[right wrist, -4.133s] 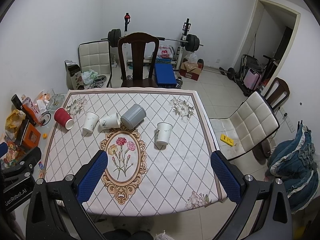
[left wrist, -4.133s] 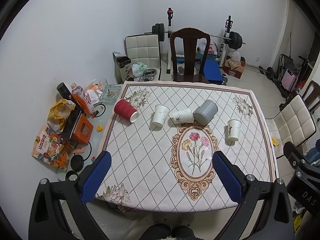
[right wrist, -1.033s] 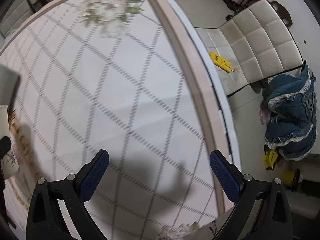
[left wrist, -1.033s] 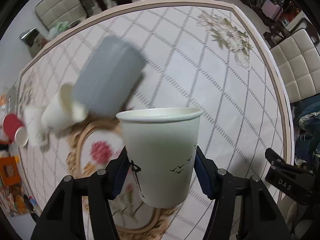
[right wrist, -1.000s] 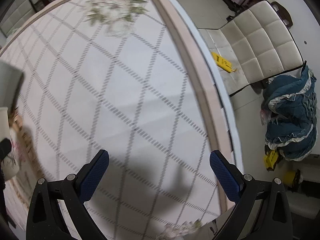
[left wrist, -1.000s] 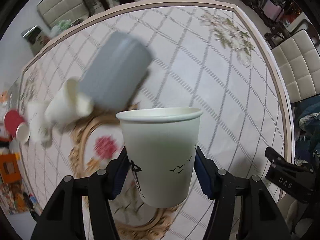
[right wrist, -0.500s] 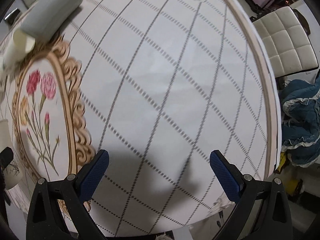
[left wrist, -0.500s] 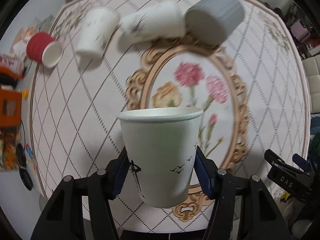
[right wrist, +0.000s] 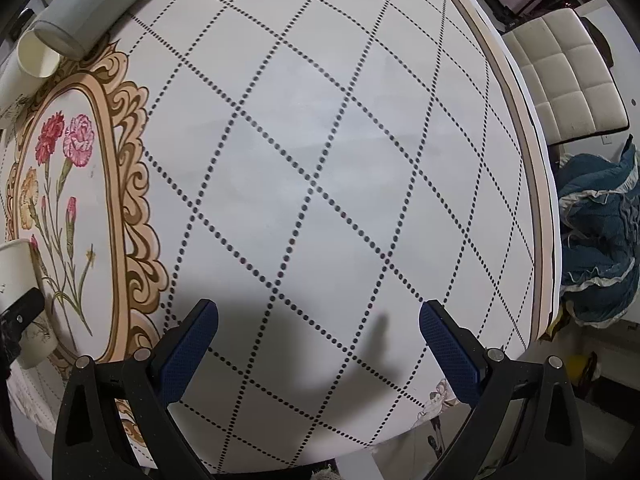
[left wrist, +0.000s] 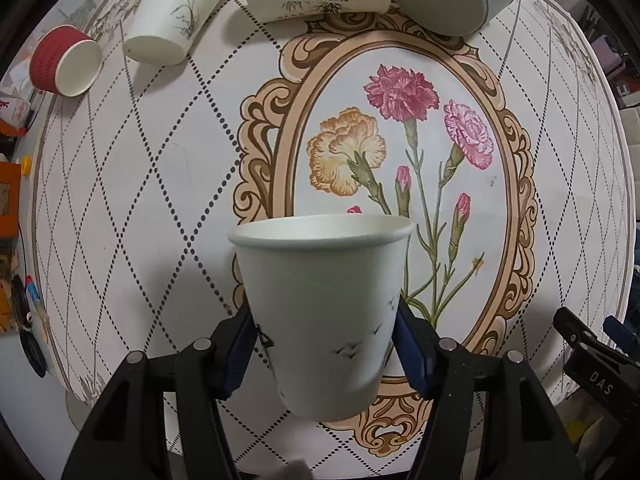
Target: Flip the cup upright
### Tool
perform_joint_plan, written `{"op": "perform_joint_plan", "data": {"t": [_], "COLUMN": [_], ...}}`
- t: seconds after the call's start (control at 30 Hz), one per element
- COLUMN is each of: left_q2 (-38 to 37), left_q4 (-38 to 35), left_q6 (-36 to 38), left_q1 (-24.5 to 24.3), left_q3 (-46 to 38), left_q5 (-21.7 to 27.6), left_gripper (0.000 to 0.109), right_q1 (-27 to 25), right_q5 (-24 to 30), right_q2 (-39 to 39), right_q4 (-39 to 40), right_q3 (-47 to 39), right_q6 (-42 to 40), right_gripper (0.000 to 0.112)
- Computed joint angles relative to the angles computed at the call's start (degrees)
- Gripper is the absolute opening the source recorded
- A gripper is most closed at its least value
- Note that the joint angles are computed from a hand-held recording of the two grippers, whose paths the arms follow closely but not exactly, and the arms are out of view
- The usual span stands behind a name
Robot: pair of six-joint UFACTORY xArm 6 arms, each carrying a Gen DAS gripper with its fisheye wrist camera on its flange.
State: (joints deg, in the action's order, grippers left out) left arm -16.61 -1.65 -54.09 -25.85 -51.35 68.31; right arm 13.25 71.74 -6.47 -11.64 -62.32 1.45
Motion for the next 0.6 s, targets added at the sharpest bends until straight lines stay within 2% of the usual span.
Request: {"op": "perform_joint_plan", "data": {"t": [0.07, 0.13, 0.27, 0.6], "left_q2": [-0.9, -1.3, 0.9, 3.0], "left_q4": [-0.4, 0.6, 1.7, 2.4], "left_q6": [0.6, 0.5, 1.2, 0.1], "left_q1": [0.5, 0.4, -0.1, -1.5], "left_q3": [1.4, 1.9, -1.1, -4.0], "left_q5": [-0.6, -0.6, 0.7, 1.8], "left_gripper": [0.064, 0.085, 0.100, 0.102], "right_q1": [-0.9, -0.8, -0.2, -3.3], "right_q5": [0.1, 0.5, 1.1, 0.4], "right_q2": [0.6, 0.2, -0.7, 4.5], "right_q4": [-0.2, -0.3, -0.4, -0.5], "right_q3": [-0.7, -0.5, -0.2, -5.4], "right_q6": [-0.8, -0.9, -0.7, -4.1], "right_gripper": [0.102, 0.102, 0.102, 0.102]}}
